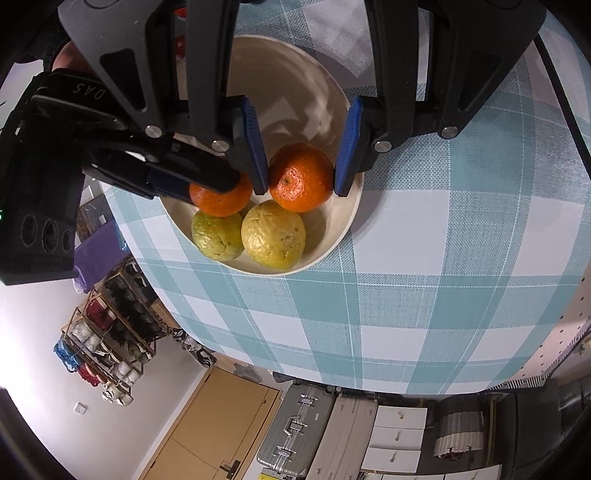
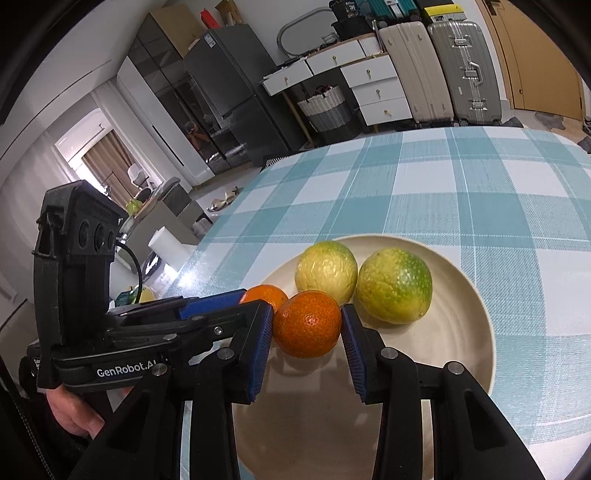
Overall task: Organize fruits
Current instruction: 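Lower both mandarins onto the cream plate and open both grippers, then withdraw both grippers from the plate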
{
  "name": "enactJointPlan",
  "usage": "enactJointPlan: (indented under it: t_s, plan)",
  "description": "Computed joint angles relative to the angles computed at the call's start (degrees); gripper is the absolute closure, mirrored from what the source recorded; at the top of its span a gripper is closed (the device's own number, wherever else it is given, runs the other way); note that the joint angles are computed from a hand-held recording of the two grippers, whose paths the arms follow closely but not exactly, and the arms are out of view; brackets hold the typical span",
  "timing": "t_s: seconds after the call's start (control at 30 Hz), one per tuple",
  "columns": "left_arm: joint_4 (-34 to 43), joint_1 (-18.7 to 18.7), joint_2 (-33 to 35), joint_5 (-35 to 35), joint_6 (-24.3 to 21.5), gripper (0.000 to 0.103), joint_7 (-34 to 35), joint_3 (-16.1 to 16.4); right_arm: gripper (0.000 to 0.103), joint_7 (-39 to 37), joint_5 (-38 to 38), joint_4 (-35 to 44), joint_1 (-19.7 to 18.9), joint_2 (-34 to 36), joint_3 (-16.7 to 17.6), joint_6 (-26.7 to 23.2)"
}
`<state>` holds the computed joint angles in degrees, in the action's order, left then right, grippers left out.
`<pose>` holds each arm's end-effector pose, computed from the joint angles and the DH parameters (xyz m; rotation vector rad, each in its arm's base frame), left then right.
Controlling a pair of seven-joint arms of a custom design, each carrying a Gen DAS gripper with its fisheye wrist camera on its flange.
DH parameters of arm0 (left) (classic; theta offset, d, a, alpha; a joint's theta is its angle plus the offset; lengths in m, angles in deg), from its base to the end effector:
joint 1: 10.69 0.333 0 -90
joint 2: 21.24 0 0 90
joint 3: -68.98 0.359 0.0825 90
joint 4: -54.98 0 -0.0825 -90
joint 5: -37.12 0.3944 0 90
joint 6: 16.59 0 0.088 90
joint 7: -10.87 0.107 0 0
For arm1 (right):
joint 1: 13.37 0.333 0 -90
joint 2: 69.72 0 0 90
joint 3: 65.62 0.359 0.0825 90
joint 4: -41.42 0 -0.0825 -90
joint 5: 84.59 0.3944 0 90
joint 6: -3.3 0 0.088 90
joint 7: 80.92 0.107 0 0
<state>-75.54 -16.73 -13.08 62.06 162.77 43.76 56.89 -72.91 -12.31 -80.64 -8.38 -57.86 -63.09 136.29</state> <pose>0.5459 -0.2136 0.4087 -2.1855 1.6801 -0.9786 0.5837 0.0938 0.3542 -2.0082 1.0229 0.1659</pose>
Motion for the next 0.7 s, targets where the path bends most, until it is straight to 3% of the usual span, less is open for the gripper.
enactJointPlan:
  t_s: [0.1, 0.2, 0.33, 0.5, 0.7]
  plan:
    - [-0.3, 2.9, 0.37, -3.29, 1.1, 0.069, 3.13, -3.26, 0.064, 0.99, -0.59, 0.3, 0.31, 0.49, 0.12, 0.25]
    - [-0.62, 2.96, 0.13, -4.33, 1.62, 0.069, 3.0, -3.28, 0.06, 0.86, -0.14, 0.16, 0.59, 0.48, 0.37, 1.39]
    - [-1.17, 1.0, -0.9, -2.34, 2.17, 0.067, 0.44, -0.86, 0.045, -1.64, 2.84, -0.73, 0.16, -0.74, 0.39, 1.09]
    - [-1.72, -3.23, -2.78, 4.88, 1.37, 0.066, -6.5, 3.93, 0.042, -3.15, 4.82, -1.98, -0.17, -2.31, -0.35, 0.72]
    - [-2.59, -4.07, -5.45, 13.26, -0.37, 0.065, -14.53, 4.49, 0.035, -4.31, 6.76, -3.83, -0.76, -4.29, -1.46, 0.91]
